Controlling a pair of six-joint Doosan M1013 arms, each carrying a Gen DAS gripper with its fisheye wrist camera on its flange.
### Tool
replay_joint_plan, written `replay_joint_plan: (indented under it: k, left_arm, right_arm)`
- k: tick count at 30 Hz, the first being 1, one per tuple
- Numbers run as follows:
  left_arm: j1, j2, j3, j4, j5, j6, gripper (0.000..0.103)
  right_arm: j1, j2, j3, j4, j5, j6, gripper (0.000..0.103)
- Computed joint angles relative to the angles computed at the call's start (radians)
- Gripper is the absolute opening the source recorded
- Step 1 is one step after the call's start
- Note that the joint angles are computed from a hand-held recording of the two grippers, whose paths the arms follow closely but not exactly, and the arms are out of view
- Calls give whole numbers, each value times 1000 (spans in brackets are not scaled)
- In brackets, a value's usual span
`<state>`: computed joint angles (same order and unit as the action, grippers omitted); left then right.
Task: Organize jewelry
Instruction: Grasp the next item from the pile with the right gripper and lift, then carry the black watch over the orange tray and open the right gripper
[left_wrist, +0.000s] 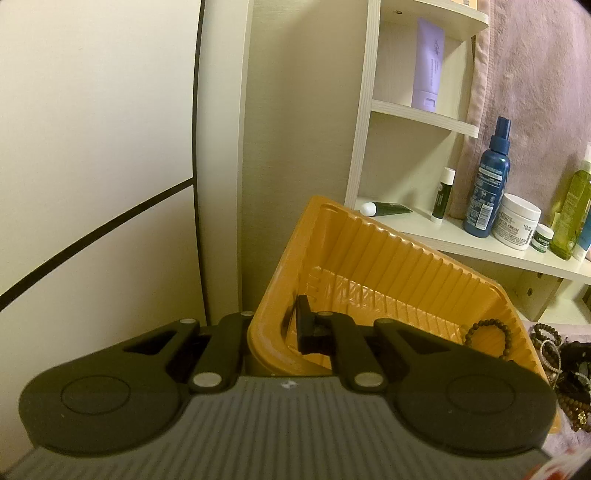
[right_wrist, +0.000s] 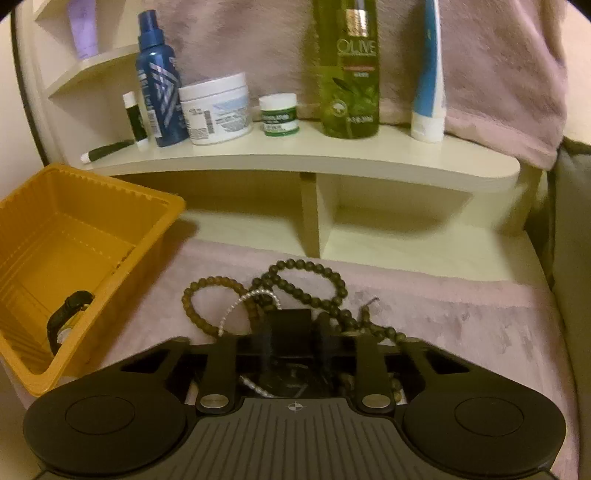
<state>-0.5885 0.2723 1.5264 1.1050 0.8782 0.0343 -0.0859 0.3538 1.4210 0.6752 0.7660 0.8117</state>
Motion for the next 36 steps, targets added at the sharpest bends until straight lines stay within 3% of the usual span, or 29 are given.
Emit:
replay_joint_plan:
  k: [5, 12, 19, 25, 36]
  left_arm:
    - [-1, 0, 0, 1, 1, -1, 8]
    - [-1, 0, -1, 2, 2, 3, 8]
    - [0, -1, 1, 2, -2, 4, 8]
    - [1, -2, 1, 0, -5, 7, 8]
    - [1, -5, 5, 3, -11, -1, 8]
  right_arm:
    - [-17, -20, 27, 81, -27, -36, 21]
    - [-71, -52, 55, 308, -40, -73, 21]
    - [-85, -79, 59, 400, -57, -109, 21]
    - [-66, -94, 64, 465, 16, -160, 21]
    - [38, -67, 52, 528, 180, -213, 21]
